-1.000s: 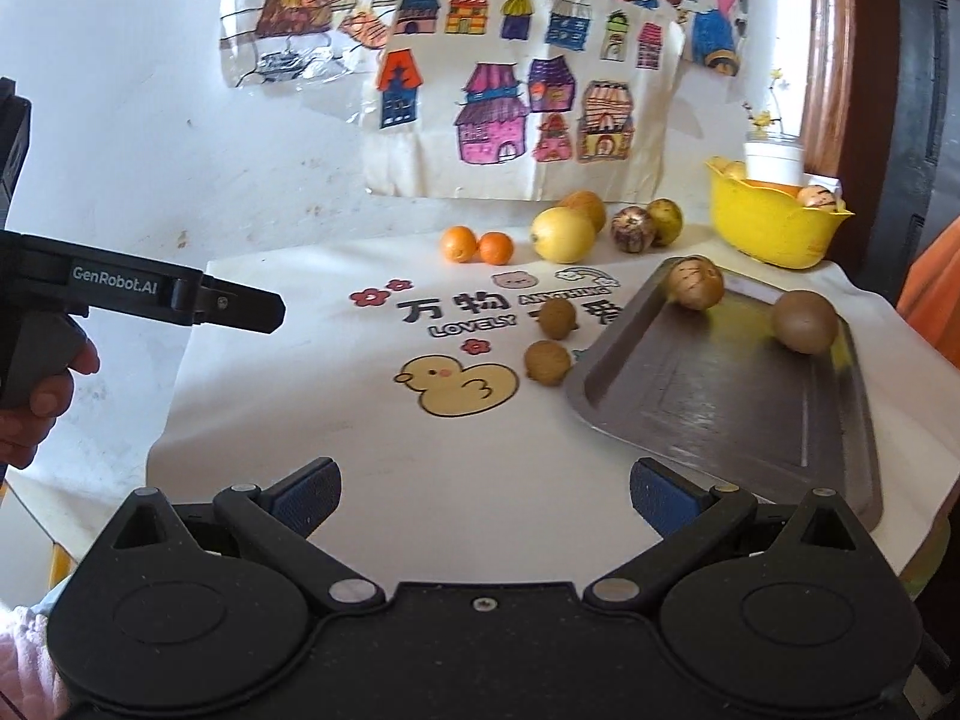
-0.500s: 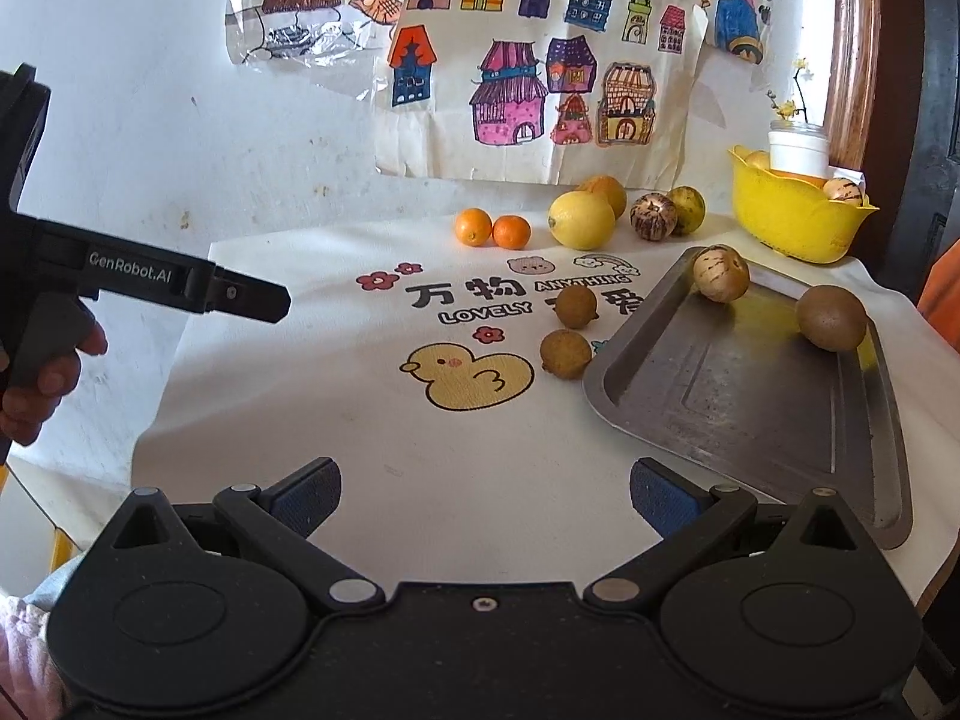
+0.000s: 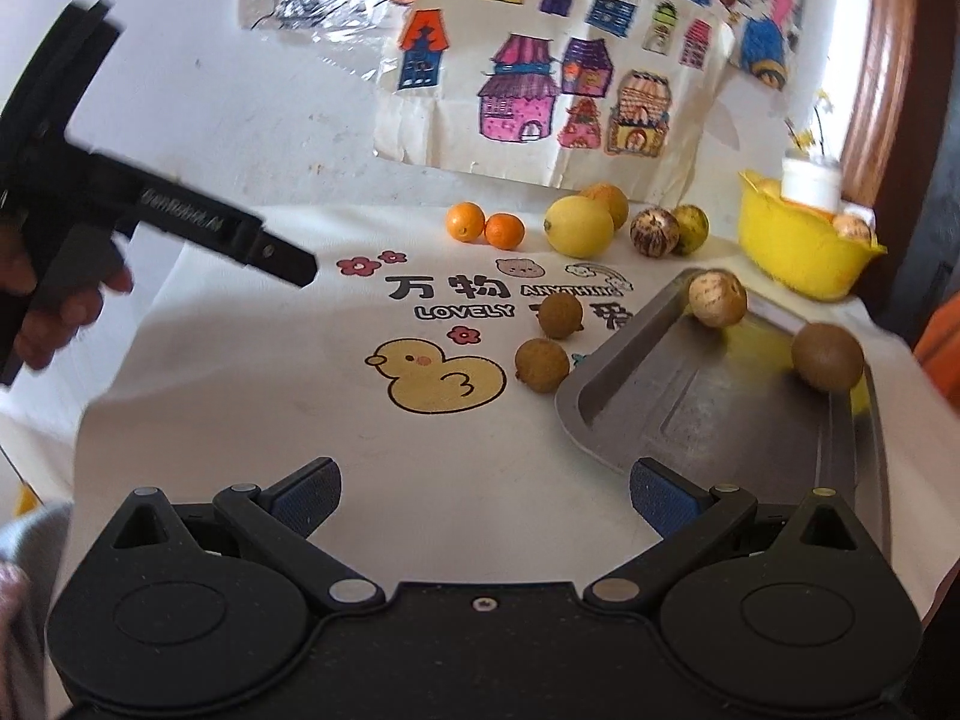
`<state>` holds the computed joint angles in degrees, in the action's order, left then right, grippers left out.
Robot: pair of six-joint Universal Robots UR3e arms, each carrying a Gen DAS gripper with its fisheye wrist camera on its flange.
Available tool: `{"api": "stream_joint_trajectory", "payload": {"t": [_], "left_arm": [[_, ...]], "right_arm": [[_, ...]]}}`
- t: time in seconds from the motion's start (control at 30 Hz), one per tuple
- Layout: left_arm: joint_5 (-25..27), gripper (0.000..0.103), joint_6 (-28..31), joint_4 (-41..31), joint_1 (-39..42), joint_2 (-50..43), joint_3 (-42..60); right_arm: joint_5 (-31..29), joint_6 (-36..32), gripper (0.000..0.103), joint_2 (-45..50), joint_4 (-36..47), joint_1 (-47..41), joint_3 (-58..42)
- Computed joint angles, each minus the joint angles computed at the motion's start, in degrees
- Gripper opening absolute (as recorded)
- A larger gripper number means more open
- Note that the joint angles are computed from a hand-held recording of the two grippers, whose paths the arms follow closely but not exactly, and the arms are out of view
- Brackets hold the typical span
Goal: Organize fruits
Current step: 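Grasp a small brown round fruit with the left tool while the right tool grasps another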
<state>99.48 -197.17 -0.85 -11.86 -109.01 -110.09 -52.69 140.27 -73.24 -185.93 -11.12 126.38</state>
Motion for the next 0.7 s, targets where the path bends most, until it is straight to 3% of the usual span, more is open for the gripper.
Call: {"api": "stream_joint_trajectory", "payload": {"t": [0.7], "left_arm": [[-6.05,0.103,1.99,-0.87,3.70,-8.69,10.35]], "right_arm": [[-2.47,-4.19,0.100,11.04,3.81,4.46,-17.23]]}}
